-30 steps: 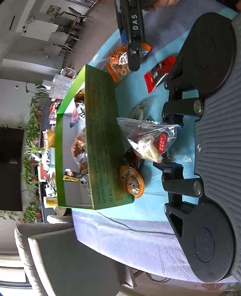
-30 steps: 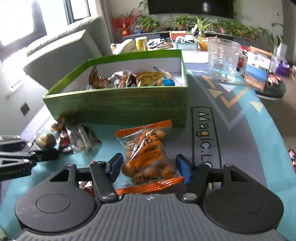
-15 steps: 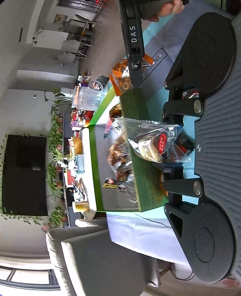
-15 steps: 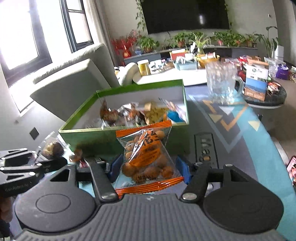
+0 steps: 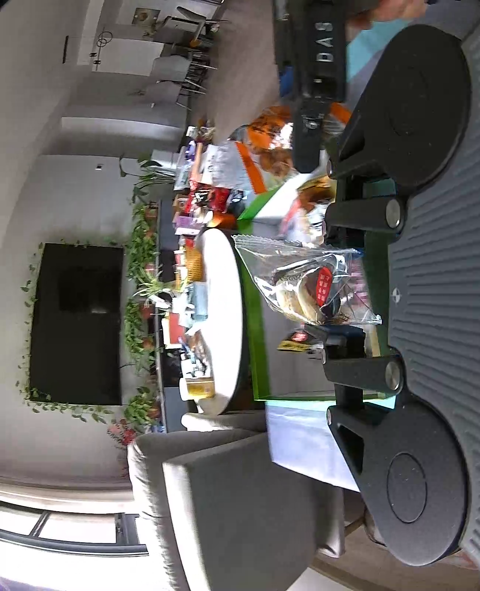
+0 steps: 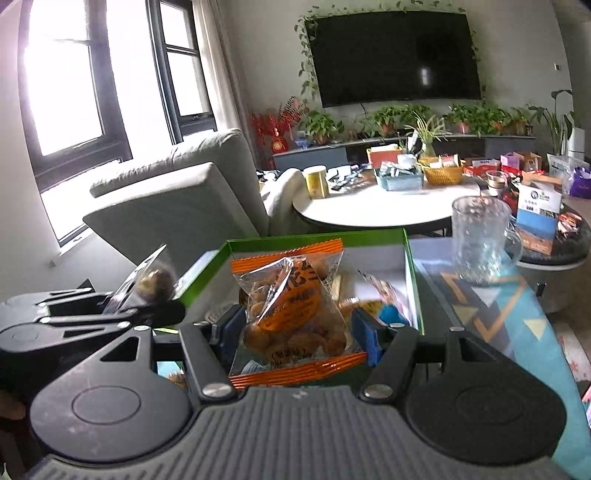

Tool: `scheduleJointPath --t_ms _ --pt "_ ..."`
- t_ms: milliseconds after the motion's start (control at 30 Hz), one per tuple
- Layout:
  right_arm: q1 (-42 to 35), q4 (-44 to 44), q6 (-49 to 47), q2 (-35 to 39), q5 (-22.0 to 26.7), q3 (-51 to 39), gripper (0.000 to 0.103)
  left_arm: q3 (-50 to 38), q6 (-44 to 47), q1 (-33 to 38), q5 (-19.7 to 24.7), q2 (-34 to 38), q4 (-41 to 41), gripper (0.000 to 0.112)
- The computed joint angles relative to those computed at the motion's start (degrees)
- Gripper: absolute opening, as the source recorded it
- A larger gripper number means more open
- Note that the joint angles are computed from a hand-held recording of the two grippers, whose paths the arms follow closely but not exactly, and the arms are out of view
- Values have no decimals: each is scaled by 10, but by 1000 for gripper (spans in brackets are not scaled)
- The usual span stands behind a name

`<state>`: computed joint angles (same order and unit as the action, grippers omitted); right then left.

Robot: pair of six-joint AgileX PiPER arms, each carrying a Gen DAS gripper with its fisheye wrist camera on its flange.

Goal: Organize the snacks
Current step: 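Open the left tool, then the right tool, dropping both bags into the box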

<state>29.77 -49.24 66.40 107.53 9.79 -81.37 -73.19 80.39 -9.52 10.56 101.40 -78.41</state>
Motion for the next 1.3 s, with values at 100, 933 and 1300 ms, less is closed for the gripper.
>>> scheduleJointPath --t_ms 100,933,1300 --pt "-6 62 -59 11 -4 -19 58 -28 -40 -3 -13 16 25 30" --pt "-51 497 -454 92 9 -128 58 -253 -548 -18 32 190 495 31" --pt "-55 527 -485 115 21 -160 58 -189 -578 -20 -21 158 517 50"
